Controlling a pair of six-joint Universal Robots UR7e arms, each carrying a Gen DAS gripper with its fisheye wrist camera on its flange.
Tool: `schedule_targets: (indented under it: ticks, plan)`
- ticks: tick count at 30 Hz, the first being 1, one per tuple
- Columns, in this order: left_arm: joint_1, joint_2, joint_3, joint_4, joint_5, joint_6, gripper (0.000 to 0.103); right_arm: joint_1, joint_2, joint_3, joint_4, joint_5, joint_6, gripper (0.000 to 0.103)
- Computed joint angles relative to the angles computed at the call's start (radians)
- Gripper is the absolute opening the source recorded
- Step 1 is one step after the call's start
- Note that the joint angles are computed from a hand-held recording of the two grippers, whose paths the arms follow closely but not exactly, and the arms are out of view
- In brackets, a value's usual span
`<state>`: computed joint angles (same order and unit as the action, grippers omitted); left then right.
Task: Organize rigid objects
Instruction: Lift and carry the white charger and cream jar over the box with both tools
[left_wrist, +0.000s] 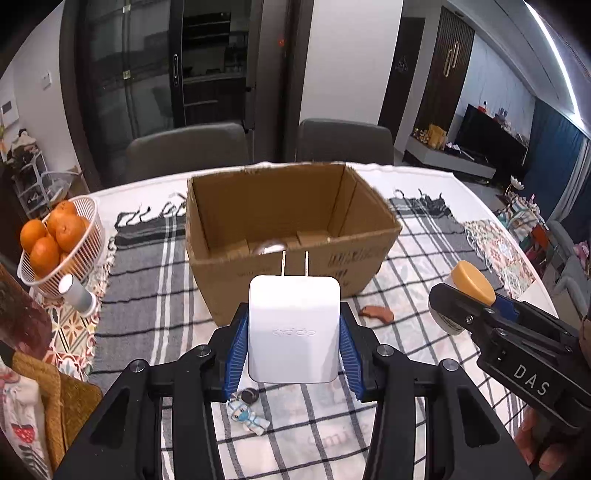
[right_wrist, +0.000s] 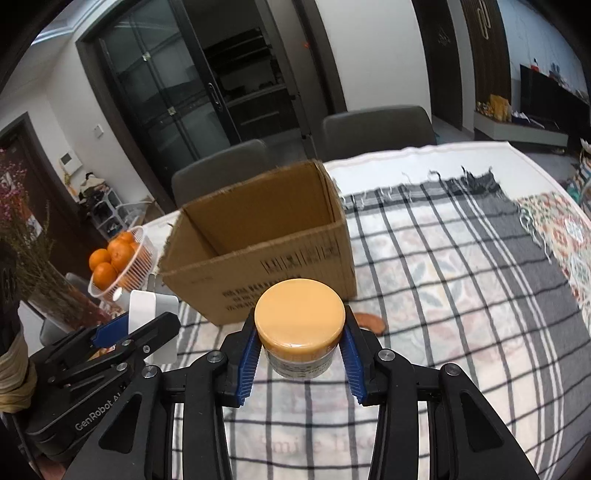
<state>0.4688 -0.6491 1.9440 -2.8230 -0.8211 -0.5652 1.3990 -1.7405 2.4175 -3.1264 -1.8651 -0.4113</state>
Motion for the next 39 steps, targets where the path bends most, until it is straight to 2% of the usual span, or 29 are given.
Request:
schedule_targets:
  ticks: [11, 24, 32, 39]
  plan:
    - [0.009, -0.009, -0.047, -0.011, 0.032, 0.049, 0.044, 0.058, 0.025, -0.053, 0.000, 0.022, -0.023, 0.041]
    - [0.043, -0.004, -0.127, 0.024, 0.075, 0.086, 0.044, 0.120, 0.114, -0.158, -0.002, -0.005, -0.071, 0.041]
    - [0.076, 0.013, -0.191, 0.069, 0.067, 0.109, 0.044, 0.139, 0.169, -0.239, 0.058, -0.027, -0.078, 0.041]
    - [0.110, 0.037, -0.252, 0.126, 0.051, 0.129, 0.044, 0.157, 0.229, -0.309, 0.103, -0.080, -0.109, 0.041]
